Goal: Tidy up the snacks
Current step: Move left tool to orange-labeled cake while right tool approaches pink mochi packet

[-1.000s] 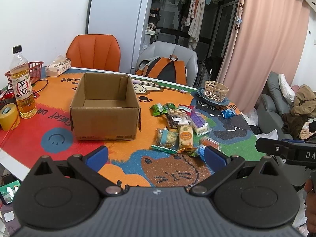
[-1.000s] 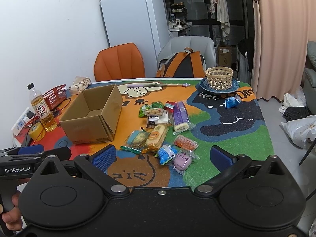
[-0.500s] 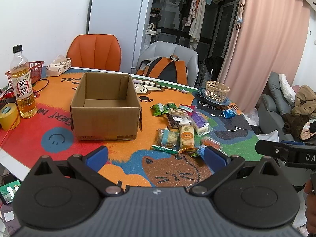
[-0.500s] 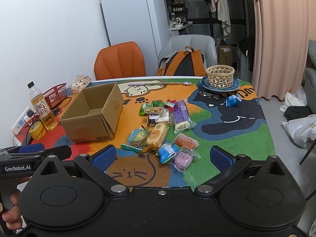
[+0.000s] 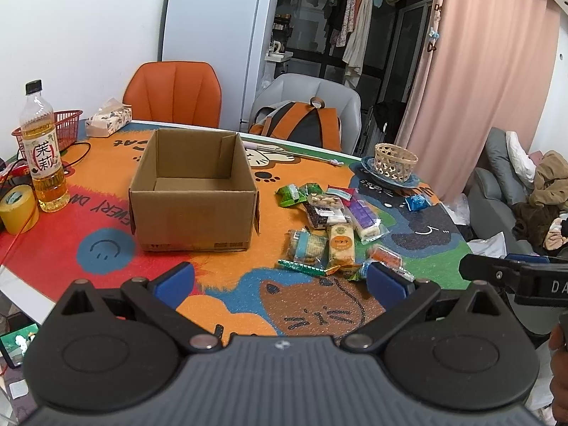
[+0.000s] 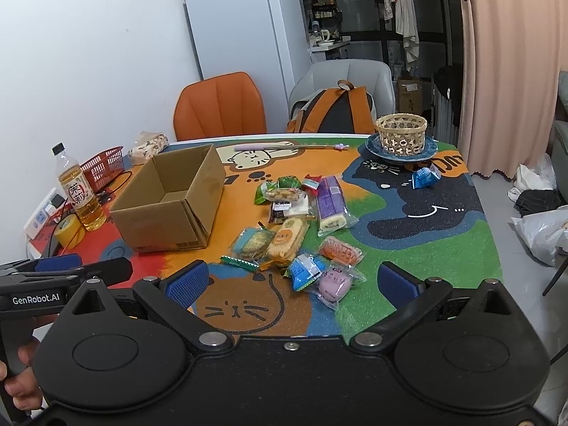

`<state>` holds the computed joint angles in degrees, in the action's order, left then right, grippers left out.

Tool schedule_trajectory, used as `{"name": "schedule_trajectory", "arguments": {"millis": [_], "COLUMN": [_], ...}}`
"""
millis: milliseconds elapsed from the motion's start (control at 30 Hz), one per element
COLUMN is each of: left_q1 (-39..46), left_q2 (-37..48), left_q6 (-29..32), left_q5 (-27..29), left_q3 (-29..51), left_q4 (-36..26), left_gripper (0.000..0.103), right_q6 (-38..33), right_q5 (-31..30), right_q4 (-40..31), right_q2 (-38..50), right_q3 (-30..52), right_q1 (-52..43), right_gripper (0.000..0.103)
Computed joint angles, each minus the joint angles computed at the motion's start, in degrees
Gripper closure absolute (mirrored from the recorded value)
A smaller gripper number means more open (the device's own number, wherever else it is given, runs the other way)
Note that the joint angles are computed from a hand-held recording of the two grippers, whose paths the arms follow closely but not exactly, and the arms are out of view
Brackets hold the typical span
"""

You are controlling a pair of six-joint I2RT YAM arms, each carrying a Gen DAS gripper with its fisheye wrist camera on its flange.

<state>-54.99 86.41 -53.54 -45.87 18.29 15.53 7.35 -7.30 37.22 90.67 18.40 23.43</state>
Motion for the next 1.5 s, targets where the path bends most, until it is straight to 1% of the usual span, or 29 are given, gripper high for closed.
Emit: {"name": "schedule_trajectory", "arguments": {"millis": [267,400,567,667,733,767,833,967,1133,1233,1367,1500], "left_q1": [2.5,3.9,6.1,7.5,8.3,8.7,9.3,10.4,11.8,12.9,14.2,15.2], "left_q2": [4.0,7.9,14.2,17.9,19.8,20.6,22.2,25.1,27.6,29.0,30.6,32.0], "left_q6": [1.5,2.7,4.4,5.1,5.7,6.1,6.6,7.6,8.5,9.6,10.5,11.2], "left_q5": [2.0,3.5,6.7,8.2,9.2,9.9,10.5,12.0,13.3,14.4,15.8,16.7], "left_q3": [-1.2,-1.0,-0.4,0.5,1.2,1.6,2.5,4.4,6.2,7.5,9.7,11.8], "left_q4": [7.6,12.5,19.6,22.9,24.5,25.1,26.3,27.9,29.7,30.5,29.9,29.2], "left_gripper": [0.001,0.001,0.002,0.003,0.004,0.005,0.007,0.011,0.016,0.022,0.029,0.032], "right_q6": [-0.7,-1.4,-1.7,-1.8,-1.7,-1.7,-2.1,-2.6,-3.1,-3.1,-2.7,-2.5], "right_q5": [-1.0,-2.1,-2.6,-3.9,-5.0,-5.5,-6.7,-6.7,-7.4,-8.0,-8.0,-8.2], "right_q4": [3.2,6.0,9.5,9.9,10.0,9.8,9.0,8.8,7.2,5.8,4.5,2.9], "right_q2": [5.5,9.3,15.8,19.4,21.4,22.2,23.9,26.5,29.7,31.4,33.5,35.3], "right_q3": [1.0,1.6,3.4,5.3,6.5,7.0,8.5,10.8,14.1,16.3,19.1,21.7], "right_q1": [-0.7,-1.0,-1.7,-2.7,-3.6,-3.9,-4.6,-4.8,-5.8,-6.5,-6.9,-7.0], "right_gripper": [0.0,0.0,0.001,0.009,0.016,0.018,0.027,0.029,0.036,0.041,0.042,0.043]}}
